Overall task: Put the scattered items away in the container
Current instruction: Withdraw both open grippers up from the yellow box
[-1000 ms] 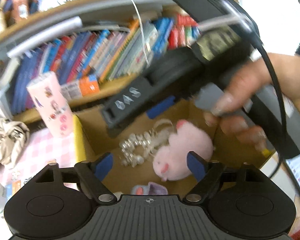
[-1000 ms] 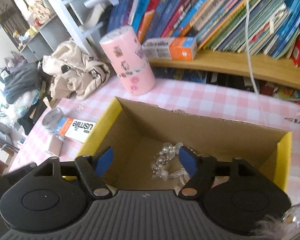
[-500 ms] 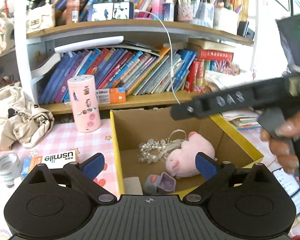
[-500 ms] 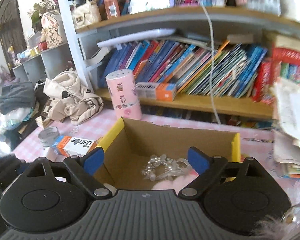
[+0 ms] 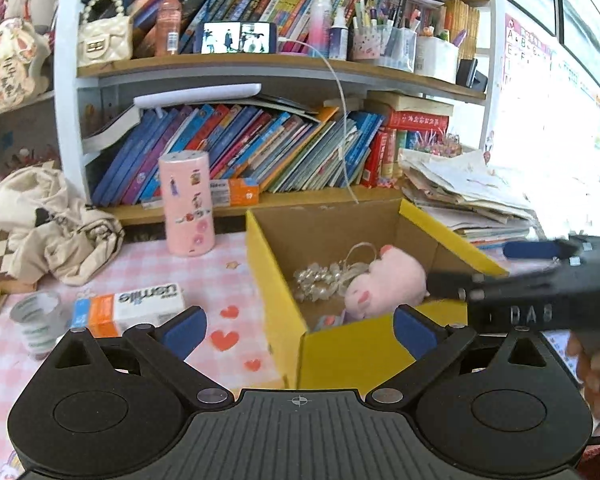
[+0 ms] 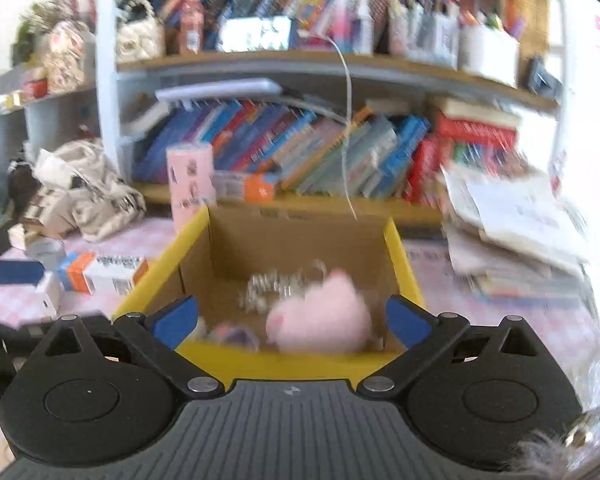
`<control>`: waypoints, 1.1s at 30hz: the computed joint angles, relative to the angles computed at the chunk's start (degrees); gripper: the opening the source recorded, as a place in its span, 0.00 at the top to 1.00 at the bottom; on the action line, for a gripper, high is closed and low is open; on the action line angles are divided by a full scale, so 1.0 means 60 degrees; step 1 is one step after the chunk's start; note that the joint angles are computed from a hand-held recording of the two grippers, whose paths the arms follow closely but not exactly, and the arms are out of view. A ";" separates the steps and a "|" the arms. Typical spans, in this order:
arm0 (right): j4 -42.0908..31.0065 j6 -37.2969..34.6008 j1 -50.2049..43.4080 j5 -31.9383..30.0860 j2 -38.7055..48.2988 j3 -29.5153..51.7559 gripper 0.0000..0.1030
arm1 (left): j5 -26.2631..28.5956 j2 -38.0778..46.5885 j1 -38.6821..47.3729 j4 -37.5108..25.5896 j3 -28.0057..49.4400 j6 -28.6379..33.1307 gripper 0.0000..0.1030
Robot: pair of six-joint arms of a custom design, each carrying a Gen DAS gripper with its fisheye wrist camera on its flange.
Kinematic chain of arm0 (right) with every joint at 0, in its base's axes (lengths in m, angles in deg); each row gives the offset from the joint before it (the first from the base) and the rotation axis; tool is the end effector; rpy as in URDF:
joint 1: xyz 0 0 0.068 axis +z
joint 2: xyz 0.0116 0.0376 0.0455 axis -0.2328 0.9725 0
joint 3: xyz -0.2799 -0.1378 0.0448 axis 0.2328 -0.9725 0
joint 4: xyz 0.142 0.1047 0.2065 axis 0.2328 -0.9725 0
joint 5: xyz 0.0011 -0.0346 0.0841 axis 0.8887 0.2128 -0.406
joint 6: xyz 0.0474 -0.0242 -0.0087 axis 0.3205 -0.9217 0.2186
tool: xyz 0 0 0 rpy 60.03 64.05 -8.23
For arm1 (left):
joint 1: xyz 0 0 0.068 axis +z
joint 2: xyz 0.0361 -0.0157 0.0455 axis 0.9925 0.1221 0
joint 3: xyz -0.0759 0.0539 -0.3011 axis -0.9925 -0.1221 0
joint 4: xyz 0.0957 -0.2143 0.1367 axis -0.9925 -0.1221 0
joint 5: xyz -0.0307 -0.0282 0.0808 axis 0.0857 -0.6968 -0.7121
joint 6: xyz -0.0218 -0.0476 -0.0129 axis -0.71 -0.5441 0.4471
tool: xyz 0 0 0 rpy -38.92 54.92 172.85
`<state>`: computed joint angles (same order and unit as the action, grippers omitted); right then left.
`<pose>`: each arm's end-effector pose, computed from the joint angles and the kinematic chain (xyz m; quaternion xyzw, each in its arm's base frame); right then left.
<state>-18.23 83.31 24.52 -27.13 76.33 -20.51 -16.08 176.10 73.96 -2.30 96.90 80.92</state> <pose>0.2067 0.1271 0.1604 0.1658 0.8485 -0.0985 0.4927 0.3140 -0.0702 0.1613 0.3411 0.7946 -0.2228 0.4501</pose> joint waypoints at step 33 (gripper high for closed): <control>-0.6567 0.6638 0.3412 -0.0456 0.4414 0.4985 0.00 | 0.1352 0.0869 0.3997 -0.5323 0.1603 0.4802 0.01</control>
<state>-57.64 123.14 44.99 -29.86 102.82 9.40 -7.97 181.31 97.95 -34.24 106.52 109.73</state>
